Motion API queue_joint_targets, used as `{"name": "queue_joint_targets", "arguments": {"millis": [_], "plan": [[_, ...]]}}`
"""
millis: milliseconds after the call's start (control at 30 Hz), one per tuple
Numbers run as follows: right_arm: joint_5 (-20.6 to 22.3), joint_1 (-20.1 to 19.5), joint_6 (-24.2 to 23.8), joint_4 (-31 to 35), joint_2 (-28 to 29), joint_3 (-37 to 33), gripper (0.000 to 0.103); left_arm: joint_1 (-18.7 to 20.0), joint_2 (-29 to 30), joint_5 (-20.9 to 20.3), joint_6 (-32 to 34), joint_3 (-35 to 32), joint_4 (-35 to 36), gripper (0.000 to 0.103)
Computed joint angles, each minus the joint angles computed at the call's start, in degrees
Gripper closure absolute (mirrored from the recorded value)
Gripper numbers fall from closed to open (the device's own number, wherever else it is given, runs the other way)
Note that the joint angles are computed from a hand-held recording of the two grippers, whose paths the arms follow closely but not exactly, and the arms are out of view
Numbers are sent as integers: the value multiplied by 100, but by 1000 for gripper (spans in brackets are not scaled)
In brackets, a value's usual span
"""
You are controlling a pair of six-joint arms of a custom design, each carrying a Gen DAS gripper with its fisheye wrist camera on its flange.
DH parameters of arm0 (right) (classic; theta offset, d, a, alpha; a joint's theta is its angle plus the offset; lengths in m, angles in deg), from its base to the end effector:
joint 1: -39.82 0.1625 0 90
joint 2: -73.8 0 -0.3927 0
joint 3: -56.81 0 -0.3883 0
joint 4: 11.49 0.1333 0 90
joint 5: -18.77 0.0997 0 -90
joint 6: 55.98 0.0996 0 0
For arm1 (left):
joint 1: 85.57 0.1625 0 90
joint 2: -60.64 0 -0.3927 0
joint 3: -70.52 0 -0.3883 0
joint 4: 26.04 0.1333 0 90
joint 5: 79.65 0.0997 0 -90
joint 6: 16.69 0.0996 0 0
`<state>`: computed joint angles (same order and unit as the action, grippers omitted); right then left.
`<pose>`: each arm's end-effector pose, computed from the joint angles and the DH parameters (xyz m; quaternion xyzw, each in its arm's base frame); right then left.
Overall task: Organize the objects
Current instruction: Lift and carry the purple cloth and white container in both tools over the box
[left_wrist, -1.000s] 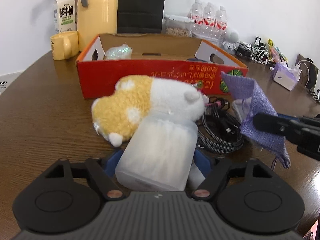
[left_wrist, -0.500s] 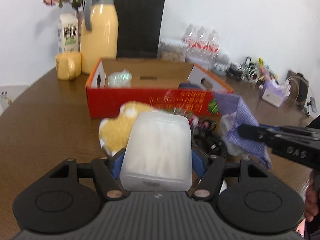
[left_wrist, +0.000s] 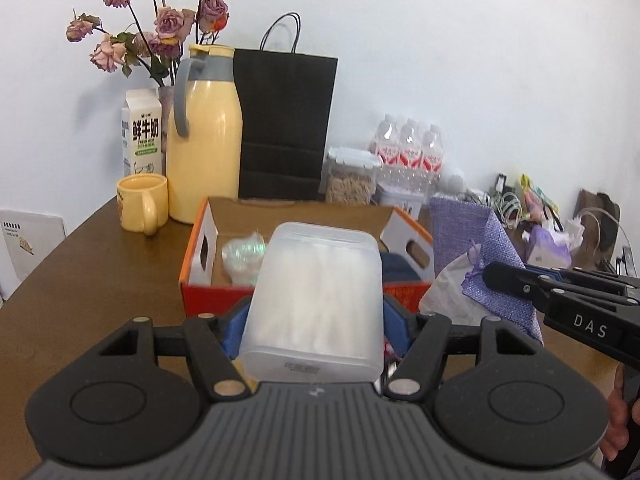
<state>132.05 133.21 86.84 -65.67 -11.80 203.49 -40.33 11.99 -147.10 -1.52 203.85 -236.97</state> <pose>0.1113 -0.2907 0.1042 0.1286 -0.7339 0.5777 0.3333 -0.1812 -0.4263 0.0554 0.4128 0.8378 -0.3424 0.1017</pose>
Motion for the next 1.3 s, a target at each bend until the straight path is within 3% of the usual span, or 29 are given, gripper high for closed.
{"name": "queue_joint_targets", "arguments": {"millis": [400, 633, 767, 933, 1033, 1300], "plan": [[-303, -154, -213, 663, 65, -787, 92, 223, 386, -150, 57, -918, 405, 36], [355, 39, -853, 344, 660, -673, 92, 341, 287, -135, 171, -721, 555, 36], [411, -37, -649, 652, 1053, -787, 92, 415, 188, -115, 133, -519, 688, 36], [-23, -391, -170, 936, 1312, -901, 86, 452, 65, -14, 60, -354, 749, 36], [-275, -504, 15, 966, 1322, -878, 77, 445, -21, 58, 56, -262, 715, 36], [-451, -487, 201, 904, 1205, -817, 76, 436, -118, -5, 49, -171, 668, 36]]}}
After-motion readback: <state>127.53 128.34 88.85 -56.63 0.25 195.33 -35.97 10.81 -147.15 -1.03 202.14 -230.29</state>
